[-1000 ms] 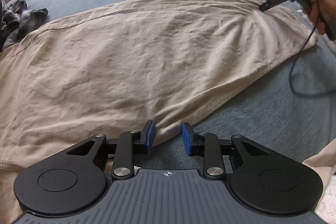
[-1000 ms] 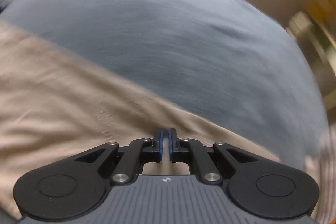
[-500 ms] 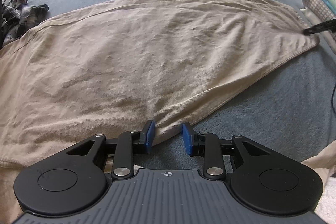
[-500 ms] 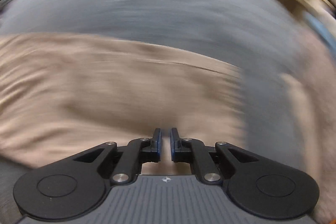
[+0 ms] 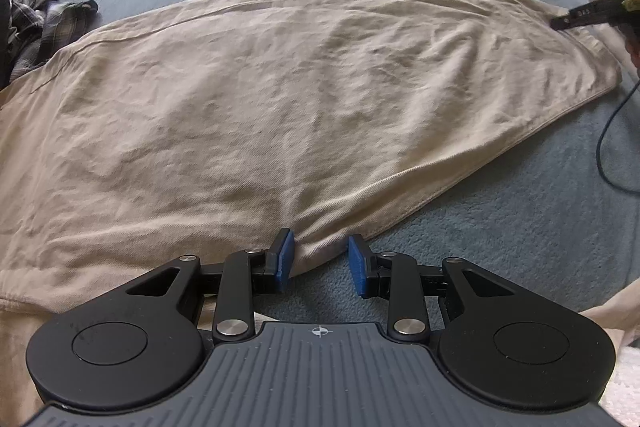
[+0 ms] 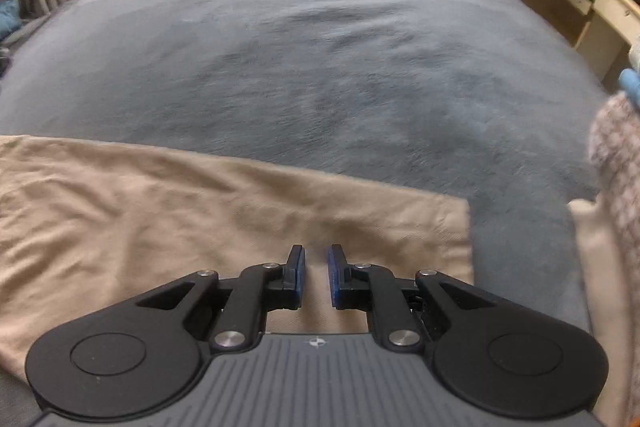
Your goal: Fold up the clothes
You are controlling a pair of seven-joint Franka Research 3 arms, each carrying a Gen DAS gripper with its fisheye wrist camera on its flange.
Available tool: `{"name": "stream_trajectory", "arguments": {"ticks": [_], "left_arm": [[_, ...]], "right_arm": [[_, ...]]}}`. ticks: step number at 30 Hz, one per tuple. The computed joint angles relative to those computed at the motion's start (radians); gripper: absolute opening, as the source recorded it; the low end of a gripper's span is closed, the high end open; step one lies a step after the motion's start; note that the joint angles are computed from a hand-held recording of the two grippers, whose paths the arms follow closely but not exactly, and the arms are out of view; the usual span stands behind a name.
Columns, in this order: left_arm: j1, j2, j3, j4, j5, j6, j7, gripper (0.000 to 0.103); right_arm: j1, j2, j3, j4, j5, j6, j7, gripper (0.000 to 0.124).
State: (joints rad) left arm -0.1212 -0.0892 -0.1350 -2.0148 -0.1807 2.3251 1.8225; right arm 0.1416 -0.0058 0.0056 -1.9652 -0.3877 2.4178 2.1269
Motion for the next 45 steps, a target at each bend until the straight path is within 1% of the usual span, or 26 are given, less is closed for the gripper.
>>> {"name": "stream_trajectory", "arguments": {"ticks": [1,3,4,5,6,8,11,14,15,16,17,18,19,22,24,27,29,31,32,33,35,36,37,40,42,45], "left_arm": [[0.0,0.0,0.0,-0.001,-0.001,0.002,-0.003,0.03],[0.0,-0.002,0.0,-0.009,-0.006,0.014,-0.008,0.03],[0.0,-0.003,0.0,-0.012,-0.008,0.018,-0.009,0.03],[0.0,-0.005,0.001,-0.016,-0.009,0.023,-0.01,0.031],[0.0,-0.006,0.001,-0.018,-0.011,0.025,-0.01,0.031],[-0.001,-0.009,0.002,-0.022,-0.015,0.03,-0.01,0.032],[-0.003,-0.01,0.002,-0.026,-0.019,0.035,-0.006,0.033],[-0.004,-0.011,0.004,-0.028,-0.025,0.036,0.001,0.034],[-0.004,-0.012,0.004,-0.029,-0.029,0.037,0.001,0.034],[-0.004,-0.013,0.005,-0.03,-0.033,0.037,0.001,0.034],[-0.004,-0.014,0.004,-0.031,-0.032,0.038,-0.003,0.034],[-0.005,-0.014,0.004,-0.032,-0.033,0.039,-0.007,0.034],[-0.005,-0.015,0.004,-0.033,-0.033,0.04,-0.011,0.034],[-0.007,-0.016,0.004,-0.041,-0.041,0.052,-0.011,0.034],[-0.008,-0.019,0.005,-0.046,-0.046,0.059,-0.008,0.034],[-0.009,-0.018,0.006,-0.045,-0.048,0.057,-0.006,0.035],[-0.008,-0.016,0.007,-0.041,-0.05,0.051,-0.005,0.035],[-0.007,-0.014,0.009,-0.039,-0.059,0.049,-0.002,0.035],[-0.006,-0.015,0.009,-0.04,-0.062,0.05,0.0,0.035],[-0.006,-0.016,0.009,-0.043,-0.066,0.053,0.002,0.036],[-0.006,-0.019,0.01,-0.051,-0.074,0.062,0.006,0.036],[-0.006,-0.021,0.01,-0.055,-0.078,0.068,0.008,0.037],[-0.007,-0.024,0.01,-0.06,-0.08,0.073,0.008,0.037],[-0.01,-0.031,0.01,-0.072,-0.083,0.088,0.006,0.039],[-0.012,-0.034,0.01,-0.077,-0.083,0.095,0.006,0.04],[-0.016,-0.04,0.013,-0.087,-0.092,0.108,0.015,0.04]], "right_arm": [[-0.002,0.004,-0.001,0.014,-0.08,-0.055,0.081,0.013],[-0.003,0.004,-0.002,0.032,-0.171,-0.162,0.201,0.015],[0.001,0.007,0.001,0.049,-0.209,-0.222,0.23,0.015],[0.006,0.006,0.004,0.061,-0.232,-0.254,0.231,0.015],[0.01,-0.003,0.007,0.058,-0.224,-0.23,0.217,0.015],[0.017,-0.023,0.014,0.043,-0.193,-0.152,0.183,0.015],[0.033,0.002,0.023,0.048,0.009,-0.007,0.023,0.017],[0.048,0.085,0.033,0.101,0.195,0.045,-0.088,0.019],[0.076,0.111,0.003,0.123,0.185,0.041,-0.059,0.018],[0.07,0.138,0.008,0.147,0.148,0.031,-0.007,0.018],[0.076,0.146,-0.012,0.147,0.123,0.052,0.076,0.017],[0.087,0.146,-0.038,0.153,0.063,0.039,0.185,0.017],[0.098,0.148,-0.056,0.172,-0.008,-0.012,0.276,0.018],[0.087,0.112,-0.07,0.165,-0.075,-0.081,0.422,0.019],[0.065,0.051,-0.05,0.103,-0.027,-0.037,0.377,0.019],[0.043,-0.038,-0.019,-0.001,0.09,-0.003,0.248,0.019],[0.025,-0.095,-0.002,-0.079,0.128,-0.062,0.27,0.019],[-0.001,-0.191,0.022,-0.196,0.096,-0.052,0.35,0.016],[-0.017,-0.224,0.036,-0.219,0.091,-0.07,0.381,0.012],[-0.03,-0.232,0.045,-0.218,0.096,-0.089,0.39,0.013],[-0.038,-0.214,0.079,-0.153,0.064,-0.183,0.379,0.015],[-0.032,-0.197,0.09,-0.12,0.045,-0.213,0.352,0.015],[-0.02,-0.181,0.097,-0.096,0.034,-0.207,0.318,0.015],[0.023,-0.115,0.105,-0.014,0.032,-0.15,0.208,0.016],[0.063,-0.023,0.103,0.066,0.097,-0.062,0.104,0.017],[0.118,0.137,0.103,0.204,0.242,0.023,-0.062,0.017]]}}
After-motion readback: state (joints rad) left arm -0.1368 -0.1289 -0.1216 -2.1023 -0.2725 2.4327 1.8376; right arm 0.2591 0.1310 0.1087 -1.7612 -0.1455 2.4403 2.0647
